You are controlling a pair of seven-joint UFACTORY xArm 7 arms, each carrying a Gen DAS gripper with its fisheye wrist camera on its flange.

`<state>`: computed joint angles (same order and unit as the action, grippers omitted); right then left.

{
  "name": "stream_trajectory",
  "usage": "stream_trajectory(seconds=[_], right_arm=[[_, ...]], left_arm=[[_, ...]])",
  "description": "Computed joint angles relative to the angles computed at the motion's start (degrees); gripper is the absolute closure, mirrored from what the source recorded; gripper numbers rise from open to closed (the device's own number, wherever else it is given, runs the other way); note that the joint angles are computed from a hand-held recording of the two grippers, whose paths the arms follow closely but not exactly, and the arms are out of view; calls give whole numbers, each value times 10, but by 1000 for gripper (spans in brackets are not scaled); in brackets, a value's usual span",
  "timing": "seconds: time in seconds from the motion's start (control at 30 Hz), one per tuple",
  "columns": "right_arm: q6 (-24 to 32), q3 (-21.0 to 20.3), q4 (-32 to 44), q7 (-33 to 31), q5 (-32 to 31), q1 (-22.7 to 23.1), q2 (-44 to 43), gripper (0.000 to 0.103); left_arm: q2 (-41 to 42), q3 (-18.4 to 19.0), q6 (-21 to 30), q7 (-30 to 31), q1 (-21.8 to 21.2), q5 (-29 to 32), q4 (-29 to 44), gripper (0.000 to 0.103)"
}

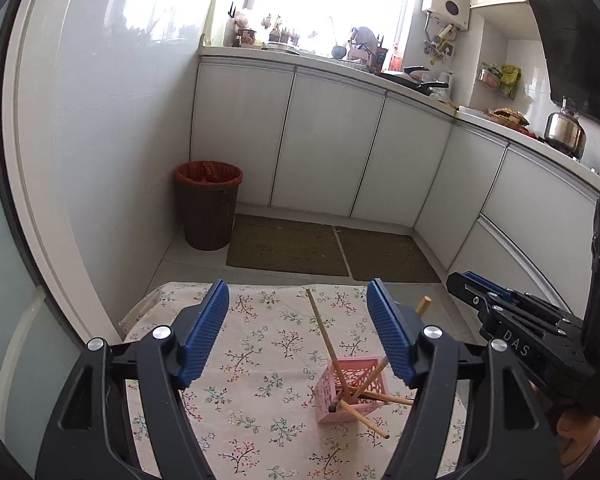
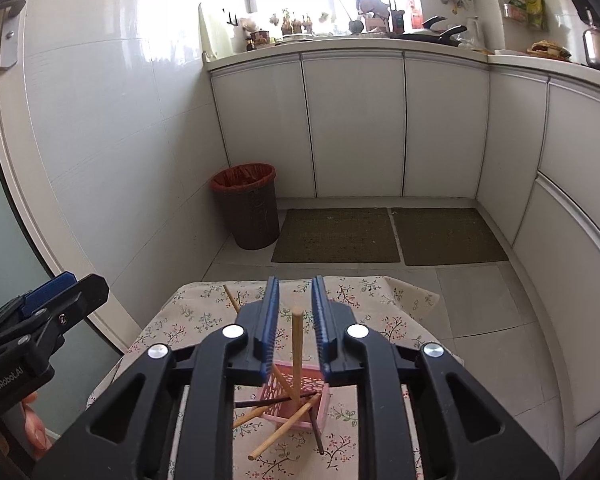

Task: Organize utensils
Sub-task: 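Move both open grippers back to the bamboo chopstick pile, then grasp a bamboo chopstick from the pile with the left gripper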

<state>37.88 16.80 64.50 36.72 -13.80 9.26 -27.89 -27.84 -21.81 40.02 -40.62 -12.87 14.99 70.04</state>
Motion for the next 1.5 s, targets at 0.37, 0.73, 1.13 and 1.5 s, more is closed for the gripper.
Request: stream_trajectory(seconds=[0.37, 0.73, 1.13, 1.5], right_arm=[[44, 32, -69, 54, -17, -34, -147, 19], [172, 22, -157, 72, 56, -12, -315, 6], [414, -19, -317, 129, 173, 22, -572, 6], [456, -82, -360, 125, 208, -30, -642, 6]], left_arm=[[-35, -16, 53, -1, -2, 3, 9, 14], [-73, -10, 155, 66, -82, -93, -30, 7], [97, -23, 266, 185, -206, -207, -9, 7], [306, -3, 282, 145, -273, -131, 97, 48]])
